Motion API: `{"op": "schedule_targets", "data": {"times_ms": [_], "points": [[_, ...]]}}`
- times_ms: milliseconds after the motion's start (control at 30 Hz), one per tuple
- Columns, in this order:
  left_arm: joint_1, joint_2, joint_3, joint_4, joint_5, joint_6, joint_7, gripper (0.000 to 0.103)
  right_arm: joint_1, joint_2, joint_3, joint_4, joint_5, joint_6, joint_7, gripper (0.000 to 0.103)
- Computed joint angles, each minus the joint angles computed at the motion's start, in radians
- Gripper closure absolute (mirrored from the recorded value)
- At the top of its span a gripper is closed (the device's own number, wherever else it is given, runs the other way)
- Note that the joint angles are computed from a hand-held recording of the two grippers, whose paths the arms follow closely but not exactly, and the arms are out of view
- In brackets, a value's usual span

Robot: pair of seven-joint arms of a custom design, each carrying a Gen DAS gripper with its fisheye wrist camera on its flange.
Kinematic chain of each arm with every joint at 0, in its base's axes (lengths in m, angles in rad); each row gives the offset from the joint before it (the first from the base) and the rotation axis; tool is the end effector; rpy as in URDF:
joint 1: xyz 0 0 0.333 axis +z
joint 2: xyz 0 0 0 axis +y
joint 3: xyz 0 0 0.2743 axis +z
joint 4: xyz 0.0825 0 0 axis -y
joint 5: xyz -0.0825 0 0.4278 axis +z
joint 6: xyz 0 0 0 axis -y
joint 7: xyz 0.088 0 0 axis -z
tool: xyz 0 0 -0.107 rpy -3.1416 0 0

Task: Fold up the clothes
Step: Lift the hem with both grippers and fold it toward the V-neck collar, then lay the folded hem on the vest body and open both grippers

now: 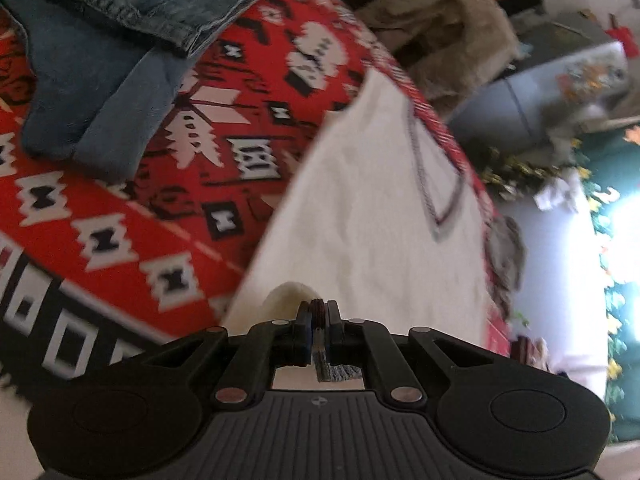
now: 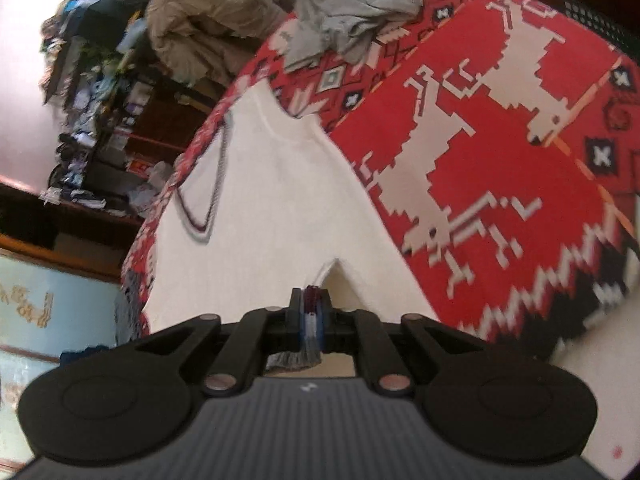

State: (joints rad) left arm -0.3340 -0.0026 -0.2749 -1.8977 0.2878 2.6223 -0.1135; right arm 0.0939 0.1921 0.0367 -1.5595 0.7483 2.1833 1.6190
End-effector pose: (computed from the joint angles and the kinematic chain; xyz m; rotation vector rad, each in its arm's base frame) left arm 0.5295 -0.3774 0.5270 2.7117 -0.9775 1.1427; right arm 0.6865 0.1136 0.5403 -1.4660 1.8456 0.3423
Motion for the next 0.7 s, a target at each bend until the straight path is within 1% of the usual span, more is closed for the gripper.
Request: {"op": "schedule_targets", "data": {"times_ms": [67,100,133,167,200,233,267,300,333,367,433,500,567,600,667,700], "points": [[0.002,0.029,0.003,0.019,0.025,0.003,-0.011,0.093,0.009,0.033,0.001,0.021,-0.019,0.029,0.026,0.096],[-0.001,0.04,0.004,0.031,0.061,-0.002,-0.012,0.092,0.012,0.041,0.003,0.017,-0.023,0.05,0.03,0.096],[-0.005,0.047,0.004,0.042,0.094,-0.012,-0.009,0.089,0.009,0.042,0.009,0.005,0.0,0.073,0.02,0.093],[-0.011,0.054,0.004,0.053,0.126,-0.022,-0.005,0.088,0.007,0.044,0.015,-0.008,0.026,0.095,0.007,0.088],[-0.016,0.056,0.005,0.06,0.156,-0.031,-0.007,0.082,0.007,0.039,0.018,-0.023,0.037,0.116,-0.002,0.084],[-0.021,0.057,0.005,0.066,0.185,-0.039,-0.008,0.072,0.011,0.029,0.019,-0.043,0.035,0.149,-0.014,0.076],[-0.025,0.059,0.005,0.073,0.213,-0.049,-0.009,0.066,0.016,0.018,0.021,-0.062,0.033,0.183,-0.026,0.07],[-0.033,0.057,0.005,0.081,0.265,-0.078,-0.025,0.053,0.023,0.004,0.021,-0.084,0.023,0.224,-0.043,0.068],[-0.042,0.059,0.004,0.097,0.314,-0.119,-0.034,0.04,0.029,-0.009,0.021,-0.105,0.014,0.265,-0.06,0.063],[-0.046,0.056,0.002,0.101,0.344,-0.134,-0.026,0.038,0.032,-0.021,0.022,-0.118,0.012,0.291,-0.091,0.062],[-0.054,0.049,-0.001,0.11,0.403,-0.161,-0.006,0.037,0.036,-0.034,0.022,-0.121,-0.002,0.298,-0.149,0.062],[-0.057,0.053,-0.005,0.118,0.424,-0.172,0.04,0.037,0.043,-0.038,0.024,-0.114,-0.034,0.295,-0.242,0.062],[-0.064,0.06,-0.008,0.131,0.452,-0.194,0.097,0.038,0.057,-0.037,0.024,-0.105,-0.097,0.296,-0.326,0.062],[-0.069,0.067,-0.01,0.141,0.471,-0.212,0.122,0.042,0.068,-0.03,0.023,-0.096,-0.144,0.3,-0.35,0.062],[-0.075,0.087,-0.011,0.162,0.475,-0.225,0.21,0.045,0.09,-0.012,0.022,-0.076,-0.243,0.307,-0.394,0.062],[-0.077,0.097,-0.01,0.172,0.469,-0.226,0.26,0.046,0.093,-0.005,0.025,-0.069,-0.25,0.308,-0.421,0.062]]}}
